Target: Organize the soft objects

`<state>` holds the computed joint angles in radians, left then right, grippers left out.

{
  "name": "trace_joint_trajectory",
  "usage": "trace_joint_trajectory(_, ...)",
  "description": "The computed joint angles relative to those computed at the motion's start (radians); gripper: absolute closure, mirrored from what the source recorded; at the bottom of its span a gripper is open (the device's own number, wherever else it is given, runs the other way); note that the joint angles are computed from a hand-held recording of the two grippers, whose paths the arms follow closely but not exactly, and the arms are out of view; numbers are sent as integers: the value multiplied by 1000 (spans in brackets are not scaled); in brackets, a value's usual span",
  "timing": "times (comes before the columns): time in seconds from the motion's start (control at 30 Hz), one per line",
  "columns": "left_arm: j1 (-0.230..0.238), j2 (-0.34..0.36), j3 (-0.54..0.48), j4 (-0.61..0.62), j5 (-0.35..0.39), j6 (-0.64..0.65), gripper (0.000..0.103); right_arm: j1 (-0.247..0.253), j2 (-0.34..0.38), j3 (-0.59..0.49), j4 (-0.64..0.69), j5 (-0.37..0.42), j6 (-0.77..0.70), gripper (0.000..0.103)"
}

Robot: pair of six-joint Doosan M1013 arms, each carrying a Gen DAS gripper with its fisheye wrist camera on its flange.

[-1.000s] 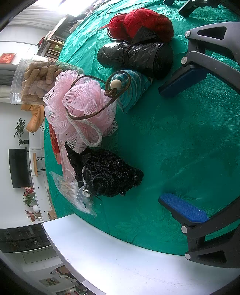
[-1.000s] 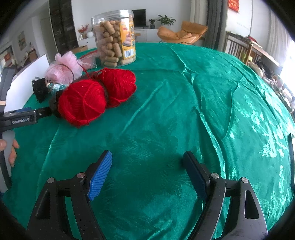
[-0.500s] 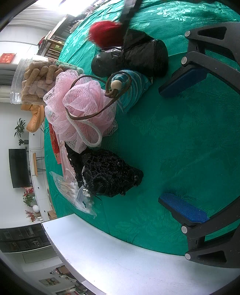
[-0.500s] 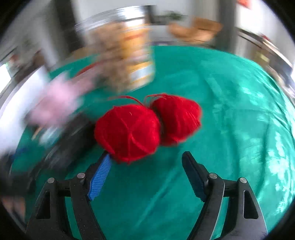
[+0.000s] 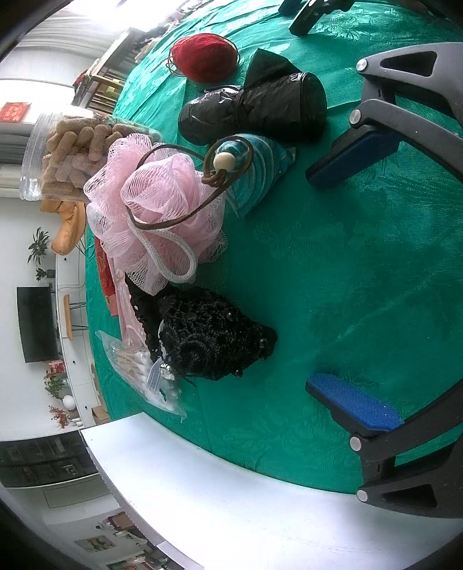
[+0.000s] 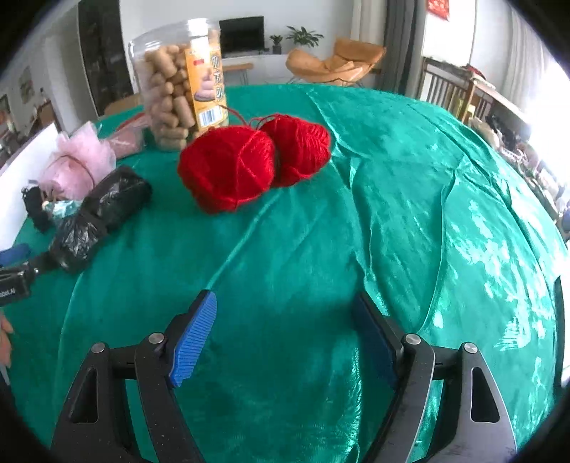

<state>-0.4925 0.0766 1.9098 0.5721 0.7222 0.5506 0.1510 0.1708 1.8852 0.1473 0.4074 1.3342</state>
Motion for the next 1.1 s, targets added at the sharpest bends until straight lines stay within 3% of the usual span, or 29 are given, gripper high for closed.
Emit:
trace_joint_trajectory(0.1,0,0,0,0,0,0,0,-13,1,-2,46,10,-38,20)
trace_joint_trajectory(1.1,0,0,0,0,-1,0,0,-13,6,-7,46,11,-45,18)
